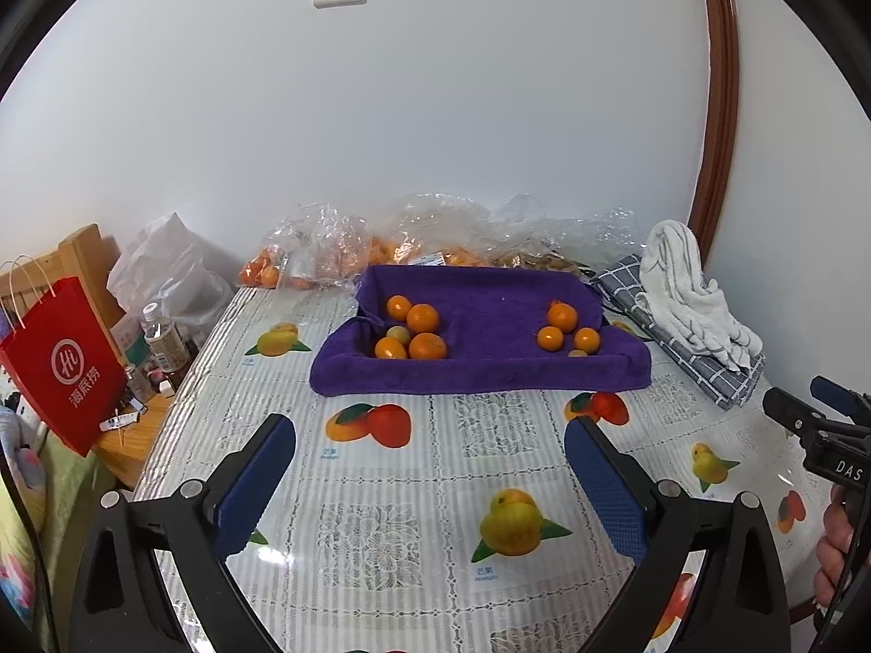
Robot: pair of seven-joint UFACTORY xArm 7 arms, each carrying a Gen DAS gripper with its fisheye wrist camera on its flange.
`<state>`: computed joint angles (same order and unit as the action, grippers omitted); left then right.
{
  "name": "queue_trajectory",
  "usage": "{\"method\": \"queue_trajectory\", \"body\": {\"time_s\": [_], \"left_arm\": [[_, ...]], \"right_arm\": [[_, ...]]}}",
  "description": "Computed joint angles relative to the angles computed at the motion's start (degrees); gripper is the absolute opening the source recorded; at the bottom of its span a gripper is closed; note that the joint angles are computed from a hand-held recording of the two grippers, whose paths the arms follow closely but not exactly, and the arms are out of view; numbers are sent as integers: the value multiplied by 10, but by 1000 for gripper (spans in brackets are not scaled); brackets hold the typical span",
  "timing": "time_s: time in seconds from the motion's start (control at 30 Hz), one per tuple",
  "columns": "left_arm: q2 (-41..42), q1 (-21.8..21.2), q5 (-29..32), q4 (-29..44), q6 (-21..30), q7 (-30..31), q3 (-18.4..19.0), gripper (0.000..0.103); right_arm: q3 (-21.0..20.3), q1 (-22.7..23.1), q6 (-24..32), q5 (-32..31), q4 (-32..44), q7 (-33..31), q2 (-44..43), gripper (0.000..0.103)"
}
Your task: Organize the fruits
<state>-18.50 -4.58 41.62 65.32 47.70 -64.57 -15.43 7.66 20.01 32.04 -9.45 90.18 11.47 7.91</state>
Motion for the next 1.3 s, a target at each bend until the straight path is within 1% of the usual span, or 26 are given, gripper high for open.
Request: {"method": "queue_trajectory", "body": {"time_s": [0.27, 0.6, 1.3], "left_arm": [[0, 1, 12, 0, 9, -6, -4, 100], [2, -6, 6, -3, 6, 1, 1, 100], [-5, -3, 1, -10, 0, 4, 0, 100]], "right_arm": [[-2, -1, -3, 2, -1, -1, 7, 101], [-1, -1, -8, 3, -12, 0, 1, 101], [0, 0, -6, 5, -11, -1, -3, 101]]}}
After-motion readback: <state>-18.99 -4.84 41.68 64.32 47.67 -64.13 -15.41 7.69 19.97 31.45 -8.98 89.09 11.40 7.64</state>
